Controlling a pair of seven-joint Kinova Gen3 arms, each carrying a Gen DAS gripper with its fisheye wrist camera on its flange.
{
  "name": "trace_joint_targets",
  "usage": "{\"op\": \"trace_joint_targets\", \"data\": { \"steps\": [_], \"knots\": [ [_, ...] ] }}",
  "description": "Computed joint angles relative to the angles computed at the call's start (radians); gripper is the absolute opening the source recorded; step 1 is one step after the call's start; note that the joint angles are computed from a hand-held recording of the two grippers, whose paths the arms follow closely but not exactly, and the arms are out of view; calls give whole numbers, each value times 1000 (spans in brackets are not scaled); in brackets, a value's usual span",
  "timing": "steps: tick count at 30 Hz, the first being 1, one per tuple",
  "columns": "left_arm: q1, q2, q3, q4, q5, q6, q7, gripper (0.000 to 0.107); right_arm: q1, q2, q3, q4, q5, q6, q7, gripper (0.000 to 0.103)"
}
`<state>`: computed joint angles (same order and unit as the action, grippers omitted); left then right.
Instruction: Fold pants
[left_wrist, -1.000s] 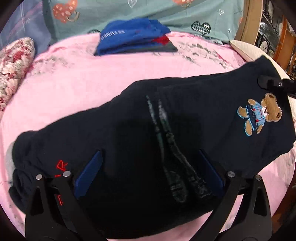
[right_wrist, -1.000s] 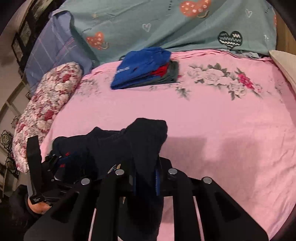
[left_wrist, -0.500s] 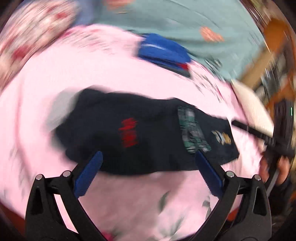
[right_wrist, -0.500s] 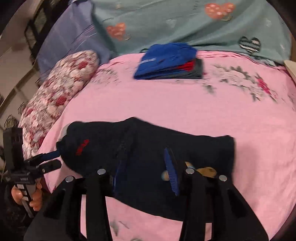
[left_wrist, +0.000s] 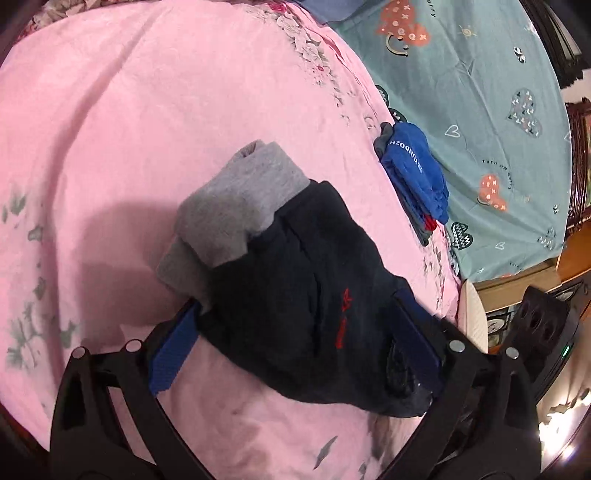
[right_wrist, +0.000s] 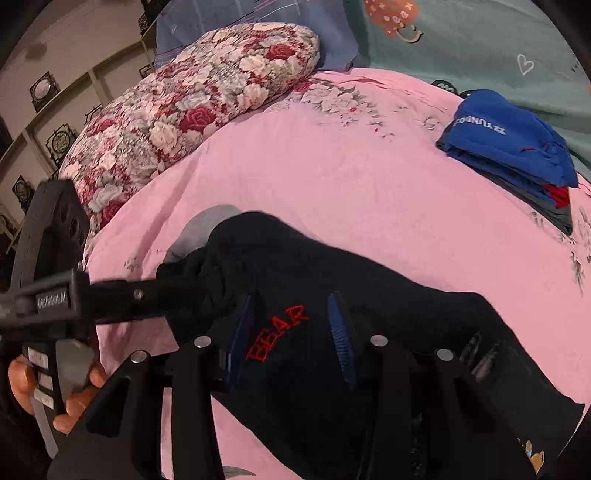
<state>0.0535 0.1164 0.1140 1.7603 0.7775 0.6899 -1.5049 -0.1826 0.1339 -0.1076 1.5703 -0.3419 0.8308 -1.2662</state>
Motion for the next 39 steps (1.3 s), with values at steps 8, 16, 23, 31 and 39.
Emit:
{"op": "trace_joint_targets", "data": {
  "steps": [8,16,23,31,39],
  "knots": [
    [84,60,-188,25,232,82,-189,29,-40,33,-24,43,32,8,41,17],
    [141,-9,-155,13,194,-10,-257,26,-125,-49,148,144,-190,-68,228,6],
    [291,9,-76,-215,40,14,-258,26,186,-348,78,339,-426,-132,366,5],
    [549,321,-24,-528,-267,199,-121,33,514,-550,299,541,-345,-45,202,55],
    [433,96,123,-351,-333,82,-189,88,338,-362,645,464,-619,223,410,85]
  ]
}}
